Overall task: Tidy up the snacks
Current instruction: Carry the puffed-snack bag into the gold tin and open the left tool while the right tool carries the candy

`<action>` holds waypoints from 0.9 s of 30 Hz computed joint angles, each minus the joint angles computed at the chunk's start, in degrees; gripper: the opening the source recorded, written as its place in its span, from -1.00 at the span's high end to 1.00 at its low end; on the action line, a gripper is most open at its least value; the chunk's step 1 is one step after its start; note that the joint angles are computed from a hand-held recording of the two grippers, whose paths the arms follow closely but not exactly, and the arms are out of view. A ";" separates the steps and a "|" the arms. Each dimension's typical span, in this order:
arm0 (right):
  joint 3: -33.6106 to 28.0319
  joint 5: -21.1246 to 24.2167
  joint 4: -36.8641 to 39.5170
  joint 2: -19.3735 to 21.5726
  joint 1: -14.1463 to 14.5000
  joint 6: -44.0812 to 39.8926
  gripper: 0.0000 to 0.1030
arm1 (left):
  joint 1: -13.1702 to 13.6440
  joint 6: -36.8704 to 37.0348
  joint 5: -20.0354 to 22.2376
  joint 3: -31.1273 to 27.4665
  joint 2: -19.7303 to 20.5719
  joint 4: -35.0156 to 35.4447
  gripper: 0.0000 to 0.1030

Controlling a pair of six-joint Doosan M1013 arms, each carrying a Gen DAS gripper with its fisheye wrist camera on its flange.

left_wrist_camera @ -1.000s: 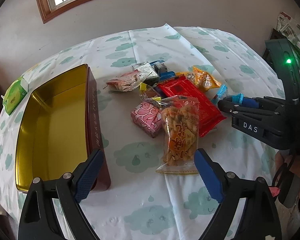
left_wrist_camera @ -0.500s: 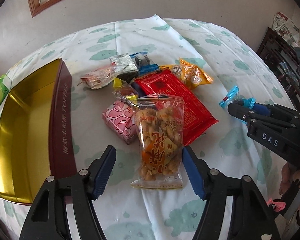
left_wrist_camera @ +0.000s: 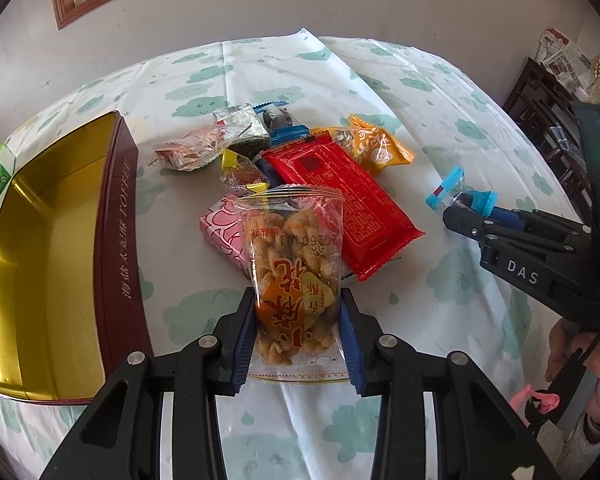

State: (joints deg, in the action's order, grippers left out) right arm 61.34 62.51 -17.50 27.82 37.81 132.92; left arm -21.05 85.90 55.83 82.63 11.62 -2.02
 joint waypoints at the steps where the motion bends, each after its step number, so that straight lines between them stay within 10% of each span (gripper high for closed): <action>1: 0.07 -0.06 0.02 -0.04 -0.01 0.01 0.39 | 0.08 0.26 -0.10 0.06 -0.20 -0.16 0.32; 27: -0.68 1.51 -5.92 -0.64 1.33 4.07 0.46 | 7.18 -8.07 0.54 0.30 -2.77 11.50 0.32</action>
